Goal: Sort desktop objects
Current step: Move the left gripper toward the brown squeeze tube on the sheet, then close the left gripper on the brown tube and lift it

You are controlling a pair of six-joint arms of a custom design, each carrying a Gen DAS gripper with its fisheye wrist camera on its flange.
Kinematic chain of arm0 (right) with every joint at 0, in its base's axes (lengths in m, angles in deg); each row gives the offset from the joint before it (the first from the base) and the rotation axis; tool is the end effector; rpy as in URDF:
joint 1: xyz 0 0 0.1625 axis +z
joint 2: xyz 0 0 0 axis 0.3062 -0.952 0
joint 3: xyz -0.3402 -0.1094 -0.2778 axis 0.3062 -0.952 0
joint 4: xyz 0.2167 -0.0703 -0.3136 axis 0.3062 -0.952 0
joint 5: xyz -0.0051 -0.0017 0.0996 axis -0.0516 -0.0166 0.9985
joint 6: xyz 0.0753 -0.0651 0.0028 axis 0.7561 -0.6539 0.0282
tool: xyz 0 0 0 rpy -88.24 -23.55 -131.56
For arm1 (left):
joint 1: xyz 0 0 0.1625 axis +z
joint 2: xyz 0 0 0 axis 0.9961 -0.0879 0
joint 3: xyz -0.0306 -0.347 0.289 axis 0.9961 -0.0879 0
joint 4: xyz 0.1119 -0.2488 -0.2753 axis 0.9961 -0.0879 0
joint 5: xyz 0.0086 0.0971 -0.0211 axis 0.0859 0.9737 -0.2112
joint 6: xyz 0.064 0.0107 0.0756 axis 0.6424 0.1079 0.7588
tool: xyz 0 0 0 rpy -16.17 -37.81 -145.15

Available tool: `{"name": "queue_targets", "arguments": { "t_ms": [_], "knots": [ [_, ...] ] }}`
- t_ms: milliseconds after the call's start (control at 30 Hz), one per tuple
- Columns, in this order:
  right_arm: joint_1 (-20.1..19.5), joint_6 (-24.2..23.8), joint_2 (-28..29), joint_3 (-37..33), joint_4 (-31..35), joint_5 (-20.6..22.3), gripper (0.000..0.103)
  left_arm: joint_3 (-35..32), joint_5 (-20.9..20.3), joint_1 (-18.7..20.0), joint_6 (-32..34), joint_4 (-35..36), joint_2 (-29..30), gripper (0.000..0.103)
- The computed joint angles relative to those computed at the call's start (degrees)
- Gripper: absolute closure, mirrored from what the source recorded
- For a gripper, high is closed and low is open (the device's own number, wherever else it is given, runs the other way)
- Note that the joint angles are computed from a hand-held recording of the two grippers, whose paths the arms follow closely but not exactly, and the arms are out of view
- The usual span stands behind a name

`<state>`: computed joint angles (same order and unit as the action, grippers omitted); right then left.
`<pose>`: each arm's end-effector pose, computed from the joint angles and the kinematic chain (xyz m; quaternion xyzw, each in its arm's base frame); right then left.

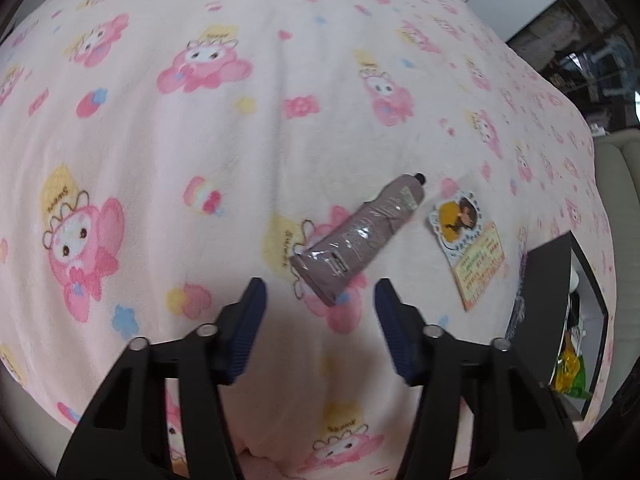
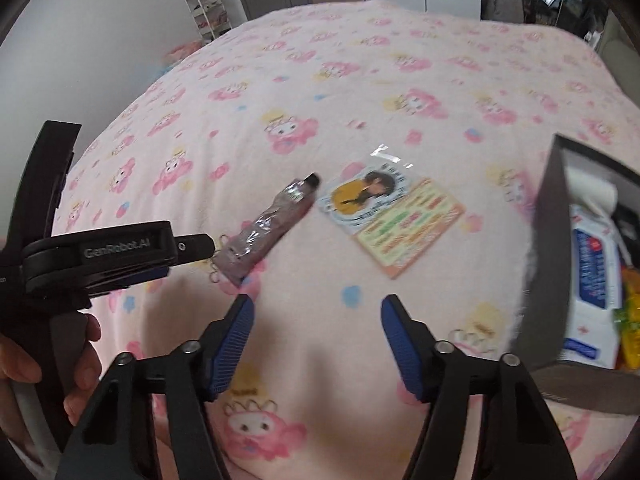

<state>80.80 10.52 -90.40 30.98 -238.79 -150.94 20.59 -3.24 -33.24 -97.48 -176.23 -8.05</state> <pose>0.1700 -0.5592 0.1671 0.1446 -0.9343 0.1943 0.2617 -0.2030 -0.5667 0.0894 -0.1586 0.9376 -0.2079 0.2292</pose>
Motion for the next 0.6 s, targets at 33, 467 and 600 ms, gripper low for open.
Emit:
{"name": "queue_targets", "arguments": {
  "t_ms": [33,467,600],
  "knots": [
    [-0.14,0.3,0.79,-0.62,0.53,0.4,0.05,0.28,-1.09,0.58,0.27,-2.17,0.17,0.06],
    [-0.81,0.25,9.75,-8.39,6.19,3.76,0.059,0.36,-8.89,6.4,-2.52,-14.15,2.69,0.063],
    [-2.13,2.07,12.22,-10.26,7.63,4.46,0.059,-0.48,-9.97,7.69,-3.27,-13.93,3.11,0.078]
  ]
}}
